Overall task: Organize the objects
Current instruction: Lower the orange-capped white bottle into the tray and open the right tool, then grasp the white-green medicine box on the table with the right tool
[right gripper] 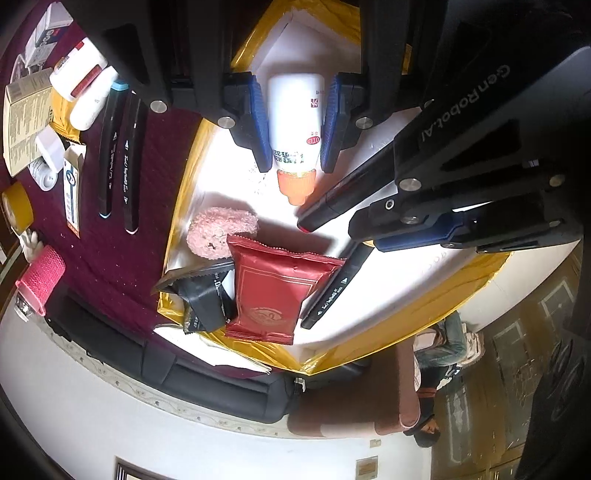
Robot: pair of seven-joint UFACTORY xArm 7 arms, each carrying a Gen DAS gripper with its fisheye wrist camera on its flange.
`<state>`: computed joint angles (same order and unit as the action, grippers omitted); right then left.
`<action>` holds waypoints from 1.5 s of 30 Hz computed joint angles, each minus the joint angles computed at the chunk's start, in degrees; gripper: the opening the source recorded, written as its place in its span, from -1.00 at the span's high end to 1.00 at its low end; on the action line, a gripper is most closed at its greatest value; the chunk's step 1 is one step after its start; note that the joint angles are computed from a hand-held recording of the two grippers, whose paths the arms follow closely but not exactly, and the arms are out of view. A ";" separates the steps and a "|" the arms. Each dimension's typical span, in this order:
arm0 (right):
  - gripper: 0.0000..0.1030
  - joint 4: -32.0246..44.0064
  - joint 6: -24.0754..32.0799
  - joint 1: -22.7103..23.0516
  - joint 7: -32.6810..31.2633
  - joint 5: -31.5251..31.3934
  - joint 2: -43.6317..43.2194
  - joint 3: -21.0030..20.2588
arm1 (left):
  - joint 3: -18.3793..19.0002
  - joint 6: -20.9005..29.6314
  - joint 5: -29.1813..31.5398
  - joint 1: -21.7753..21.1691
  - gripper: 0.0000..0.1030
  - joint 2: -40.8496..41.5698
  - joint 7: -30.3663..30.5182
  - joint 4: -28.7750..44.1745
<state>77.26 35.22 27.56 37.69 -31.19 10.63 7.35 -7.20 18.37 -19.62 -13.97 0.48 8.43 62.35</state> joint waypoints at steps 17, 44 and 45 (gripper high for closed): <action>0.41 0.00 1.58 0.63 1.68 -3.28 -0.29 0.00 | 0.03 -0.10 0.82 0.04 0.72 0.09 -0.55 -0.10; 0.27 -7.33 0.46 -2.32 6.23 -4.99 -9.59 2.66 | -0.53 -6.15 33.31 1.25 0.72 -2.75 -26.23 -3.65; 0.24 -8.07 0.26 -2.71 6.64 -4.92 -10.45 2.85 | -0.66 -6.20 35.55 1.46 0.72 -2.84 -27.90 -3.60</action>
<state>69.19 35.49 24.86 44.32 -36.10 0.18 10.20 -7.87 12.17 15.93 -12.50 -2.36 -19.46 58.75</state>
